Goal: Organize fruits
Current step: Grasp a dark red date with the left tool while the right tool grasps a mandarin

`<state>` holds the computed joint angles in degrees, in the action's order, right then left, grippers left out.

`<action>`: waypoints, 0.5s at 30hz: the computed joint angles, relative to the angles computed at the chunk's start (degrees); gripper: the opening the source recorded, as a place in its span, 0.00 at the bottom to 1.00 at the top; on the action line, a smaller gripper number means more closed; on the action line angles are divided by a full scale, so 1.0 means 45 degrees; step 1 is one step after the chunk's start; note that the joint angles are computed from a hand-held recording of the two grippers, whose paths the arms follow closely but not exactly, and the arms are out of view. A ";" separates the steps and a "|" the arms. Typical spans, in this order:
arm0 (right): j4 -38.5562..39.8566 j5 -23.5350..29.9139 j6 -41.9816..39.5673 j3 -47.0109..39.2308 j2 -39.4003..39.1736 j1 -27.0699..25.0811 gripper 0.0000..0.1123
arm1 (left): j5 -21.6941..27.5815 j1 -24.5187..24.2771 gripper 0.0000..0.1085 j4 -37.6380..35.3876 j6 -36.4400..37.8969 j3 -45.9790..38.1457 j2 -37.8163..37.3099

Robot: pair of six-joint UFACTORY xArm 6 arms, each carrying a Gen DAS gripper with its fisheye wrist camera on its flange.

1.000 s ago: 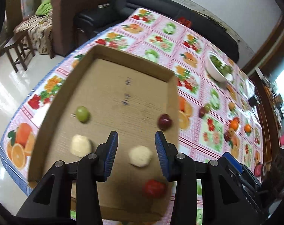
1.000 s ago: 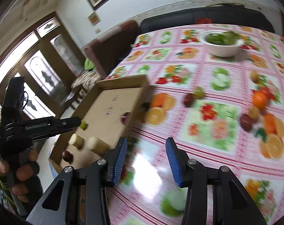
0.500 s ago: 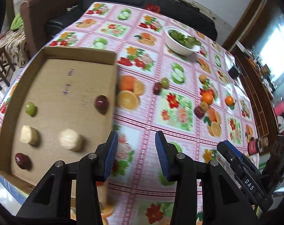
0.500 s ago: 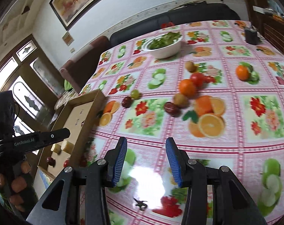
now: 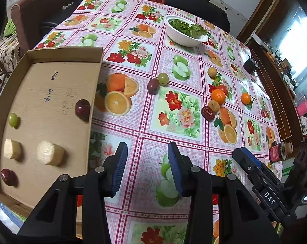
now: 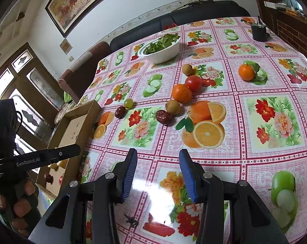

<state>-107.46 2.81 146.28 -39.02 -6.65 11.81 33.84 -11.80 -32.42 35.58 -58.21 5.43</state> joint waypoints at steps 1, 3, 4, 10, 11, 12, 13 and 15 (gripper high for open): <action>-0.0031 -0.0007 0.0035 -0.0020 0.0046 -0.0051 0.41 | -0.0039 -0.0048 0.36 0.0036 -0.0038 -0.0065 0.0083; -0.0177 -0.0059 0.0160 -0.0084 0.0129 -0.0172 0.41 | -0.0089 -0.0128 0.36 0.0107 -0.0107 -0.0230 0.0274; -0.0227 -0.0063 0.0207 -0.0096 0.0159 -0.0267 0.41 | -0.0146 -0.0165 0.36 0.0159 -0.0153 -0.0313 0.0376; 0.2371 0.0835 -0.2286 0.0669 -0.0319 -0.1435 0.41 | -0.0877 -0.0497 0.36 0.0848 -0.0894 -0.1150 0.1381; 0.2884 0.1016 -0.2815 0.0744 -0.0359 -0.1717 0.41 | -0.0964 -0.0549 0.36 0.0936 -0.1015 -0.1308 0.1552; 0.3624 0.1264 -0.3580 0.0767 -0.0327 -0.2031 0.41 | -0.1137 -0.0649 0.36 0.0999 -0.1159 -0.1582 0.1858; 0.3956 0.1349 -0.4012 0.0723 -0.0257 -0.2280 0.41 | -0.1289 -0.0706 0.36 0.1147 -0.1306 -0.1730 0.2046; 0.4926 0.1653 -0.5152 0.0539 0.0018 -0.2741 0.41 | -0.1475 -0.0840 0.36 0.1711 -0.1910 -0.2261 0.2614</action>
